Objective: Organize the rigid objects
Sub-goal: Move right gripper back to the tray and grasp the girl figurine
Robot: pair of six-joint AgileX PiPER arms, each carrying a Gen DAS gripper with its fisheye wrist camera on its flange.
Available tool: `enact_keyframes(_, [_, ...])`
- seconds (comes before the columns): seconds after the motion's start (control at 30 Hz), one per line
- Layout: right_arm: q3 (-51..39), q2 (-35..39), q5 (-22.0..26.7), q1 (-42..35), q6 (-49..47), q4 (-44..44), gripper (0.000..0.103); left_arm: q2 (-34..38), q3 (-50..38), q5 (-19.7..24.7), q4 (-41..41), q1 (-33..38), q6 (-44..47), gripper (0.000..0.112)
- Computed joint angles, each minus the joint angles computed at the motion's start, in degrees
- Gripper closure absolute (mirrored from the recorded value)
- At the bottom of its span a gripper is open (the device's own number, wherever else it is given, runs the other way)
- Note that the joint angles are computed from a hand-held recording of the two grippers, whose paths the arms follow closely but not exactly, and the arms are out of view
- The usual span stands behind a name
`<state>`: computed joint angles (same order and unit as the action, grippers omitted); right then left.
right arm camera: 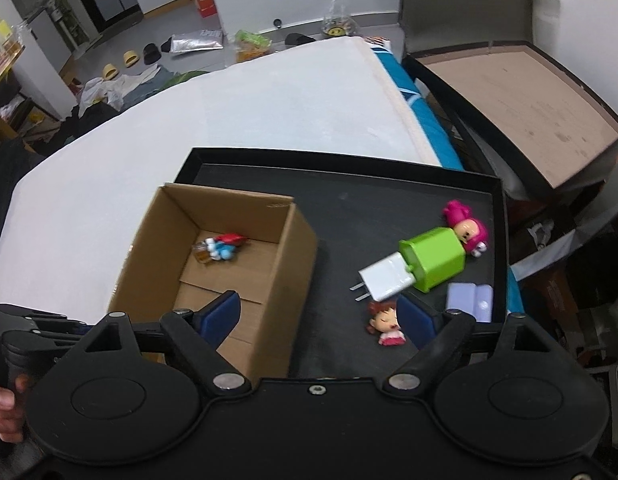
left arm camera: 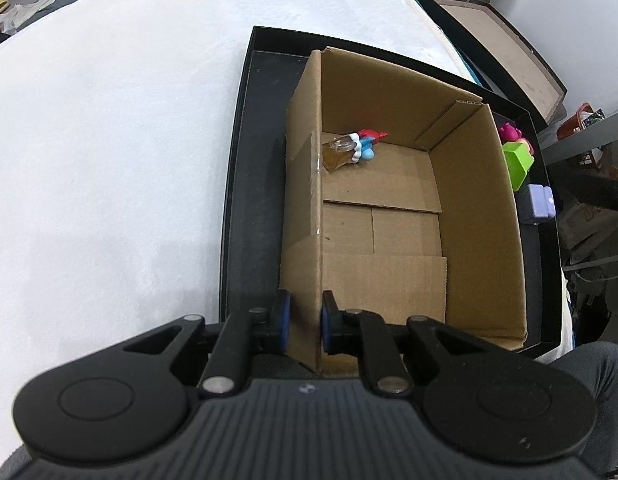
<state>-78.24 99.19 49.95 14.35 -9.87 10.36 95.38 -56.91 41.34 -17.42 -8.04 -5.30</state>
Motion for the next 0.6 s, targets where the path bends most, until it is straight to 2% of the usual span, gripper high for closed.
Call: enact_keyframes(0.6, [6.41,-2.46,-2.11,-10.55,-6.44,4.38,0.017,0.28,-0.51,0.58,0.83,-0.69,-0.96,0.099])
